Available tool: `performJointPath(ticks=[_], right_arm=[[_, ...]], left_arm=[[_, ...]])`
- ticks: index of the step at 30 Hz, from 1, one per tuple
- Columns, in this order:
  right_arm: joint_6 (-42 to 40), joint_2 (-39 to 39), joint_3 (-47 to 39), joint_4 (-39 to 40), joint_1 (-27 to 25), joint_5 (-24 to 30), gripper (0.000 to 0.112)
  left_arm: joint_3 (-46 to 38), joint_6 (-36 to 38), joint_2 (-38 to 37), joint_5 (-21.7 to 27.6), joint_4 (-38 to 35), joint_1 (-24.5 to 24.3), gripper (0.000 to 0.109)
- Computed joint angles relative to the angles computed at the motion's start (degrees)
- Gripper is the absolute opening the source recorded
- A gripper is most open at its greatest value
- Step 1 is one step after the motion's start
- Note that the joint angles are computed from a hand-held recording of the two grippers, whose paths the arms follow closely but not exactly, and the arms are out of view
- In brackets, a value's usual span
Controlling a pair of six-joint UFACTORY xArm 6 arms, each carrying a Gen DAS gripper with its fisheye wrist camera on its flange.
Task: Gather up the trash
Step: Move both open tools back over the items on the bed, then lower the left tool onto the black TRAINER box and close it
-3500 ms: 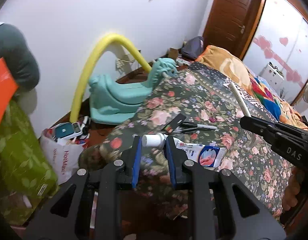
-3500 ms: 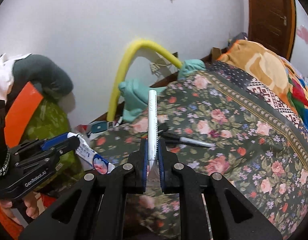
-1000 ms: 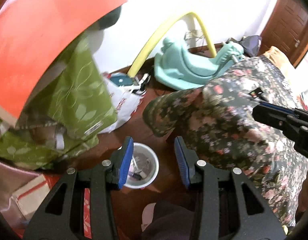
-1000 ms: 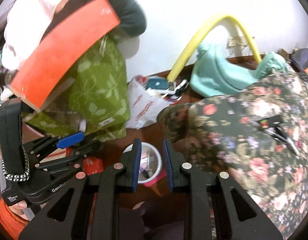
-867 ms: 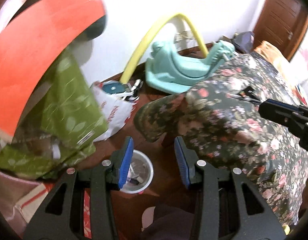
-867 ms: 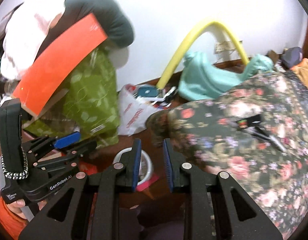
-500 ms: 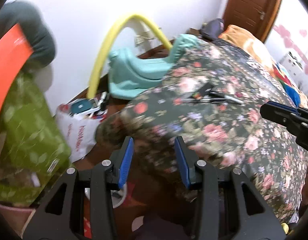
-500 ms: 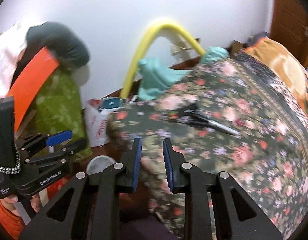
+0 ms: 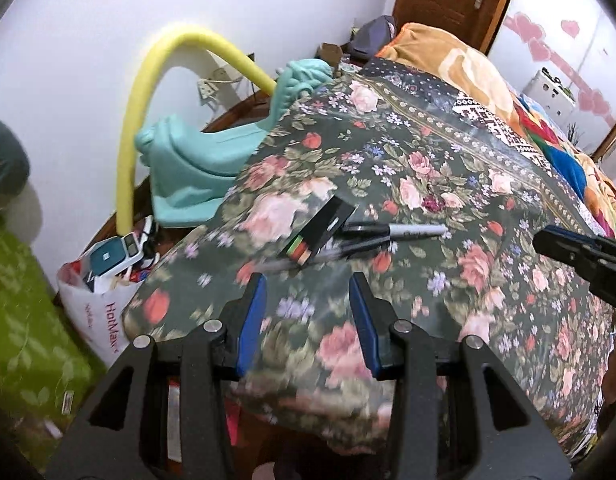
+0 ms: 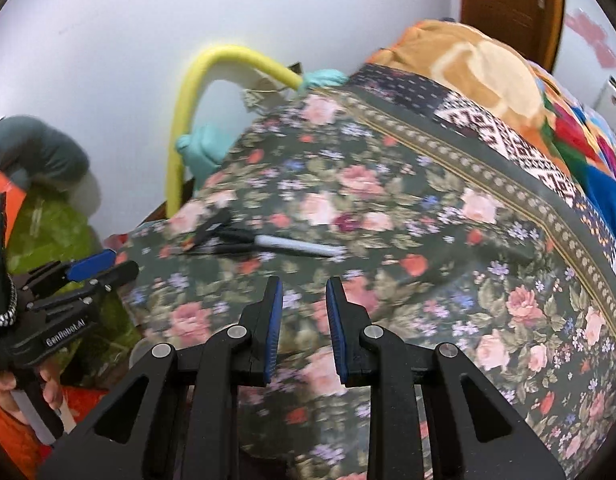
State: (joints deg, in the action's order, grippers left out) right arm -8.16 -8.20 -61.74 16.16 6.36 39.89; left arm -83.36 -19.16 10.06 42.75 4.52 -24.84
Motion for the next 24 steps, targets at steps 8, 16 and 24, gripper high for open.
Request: performJointPath(ticks=[8, 16, 24], right_arm=[[-0.1, 10.2, -6.9, 1.6, -3.0, 1.4, 0.029], [-1.6, 20.8, -15.2, 4.1, -2.6, 1.9, 0.030], [-0.8, 28.8, -21.8, -1.9, 0.3, -0.1, 0.030]], left_arm=[[-11.9, 7.1, 11.7, 2.9, -7.2, 2.3, 0.042], [-17.4, 14.4, 17.8, 4.0, -10.4, 2.6, 0.042], [-17.5, 18.6, 19.0, 0.5, -8.4, 2.1, 0.045]])
